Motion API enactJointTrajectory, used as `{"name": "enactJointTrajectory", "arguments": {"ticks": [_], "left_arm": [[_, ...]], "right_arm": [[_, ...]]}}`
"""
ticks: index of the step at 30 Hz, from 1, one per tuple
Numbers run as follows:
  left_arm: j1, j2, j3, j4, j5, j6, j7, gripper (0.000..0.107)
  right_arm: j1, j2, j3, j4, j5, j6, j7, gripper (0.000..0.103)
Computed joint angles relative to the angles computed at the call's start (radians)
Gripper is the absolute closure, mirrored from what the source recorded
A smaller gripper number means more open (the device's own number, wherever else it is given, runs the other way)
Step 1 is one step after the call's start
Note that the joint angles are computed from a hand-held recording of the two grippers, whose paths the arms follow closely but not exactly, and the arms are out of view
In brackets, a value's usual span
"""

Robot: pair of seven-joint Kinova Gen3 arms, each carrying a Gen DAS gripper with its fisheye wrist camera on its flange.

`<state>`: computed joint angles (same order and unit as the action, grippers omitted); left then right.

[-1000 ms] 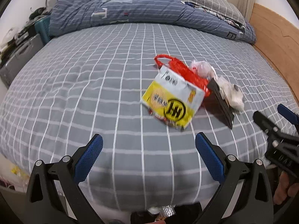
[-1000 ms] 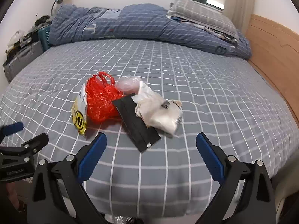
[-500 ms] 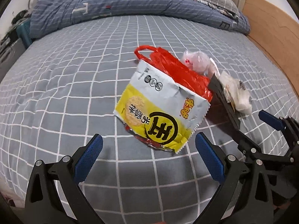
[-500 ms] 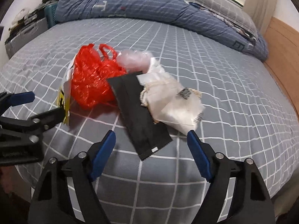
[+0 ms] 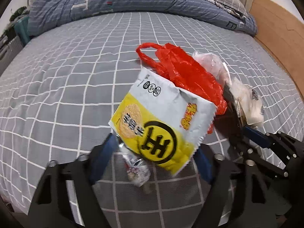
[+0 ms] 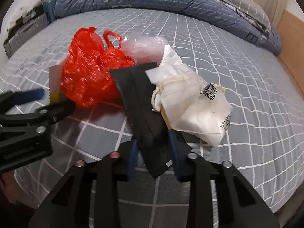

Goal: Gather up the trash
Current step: 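Grasp the yellow snack packet with the left tool while the right tool grasps the black sachet, then lift the yellow packet and black sachet and carry both over the bin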

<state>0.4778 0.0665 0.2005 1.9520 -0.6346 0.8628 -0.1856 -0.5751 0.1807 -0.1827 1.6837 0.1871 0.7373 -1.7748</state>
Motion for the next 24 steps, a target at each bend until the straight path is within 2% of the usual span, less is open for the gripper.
{"name": "enactJointTrajectory", "arguments": {"ticks": [1, 3, 6, 11, 12, 16, 24], "left_arm": [[-0.004, 0.001, -0.002, 0.000, 0.011, -0.005, -0.010, 0.052], [-0.011, -0.005, -0.004, 0.007, 0.029, -0.021, -0.029, 0.072], [-0.015, -0.021, -0.002, 0.017, 0.036, -0.028, -0.027, 0.084], [-0.031, -0.061, 0.011, 0.032, 0.034, -0.028, -0.022, 0.093], [-0.035, -0.074, 0.016, 0.037, 0.033, -0.028, -0.023, 0.100], [-0.049, -0.111, 0.048, 0.045, 0.016, -0.014, -0.007, 0.101], [-0.079, -0.159, 0.094, 0.054, 0.021, -0.013, 0.000, 0.101]], "right_arm": [[0.003, -0.004, -0.001, 0.001, -0.006, -0.002, 0.003, 0.089], [0.016, -0.014, -0.002, 0.003, -0.031, -0.008, 0.014, 0.092], [0.037, -0.027, -0.007, -0.001, -0.072, -0.009, 0.044, 0.096], [0.085, -0.049, -0.017, -0.015, -0.186, 0.001, 0.141, 0.100], [0.094, -0.050, -0.018, -0.020, -0.212, 0.004, 0.161, 0.100], [0.114, -0.058, -0.015, -0.028, -0.272, 0.009, 0.201, 0.101], [0.125, -0.082, -0.015, -0.021, -0.320, 0.003, 0.235, 0.101]]}}
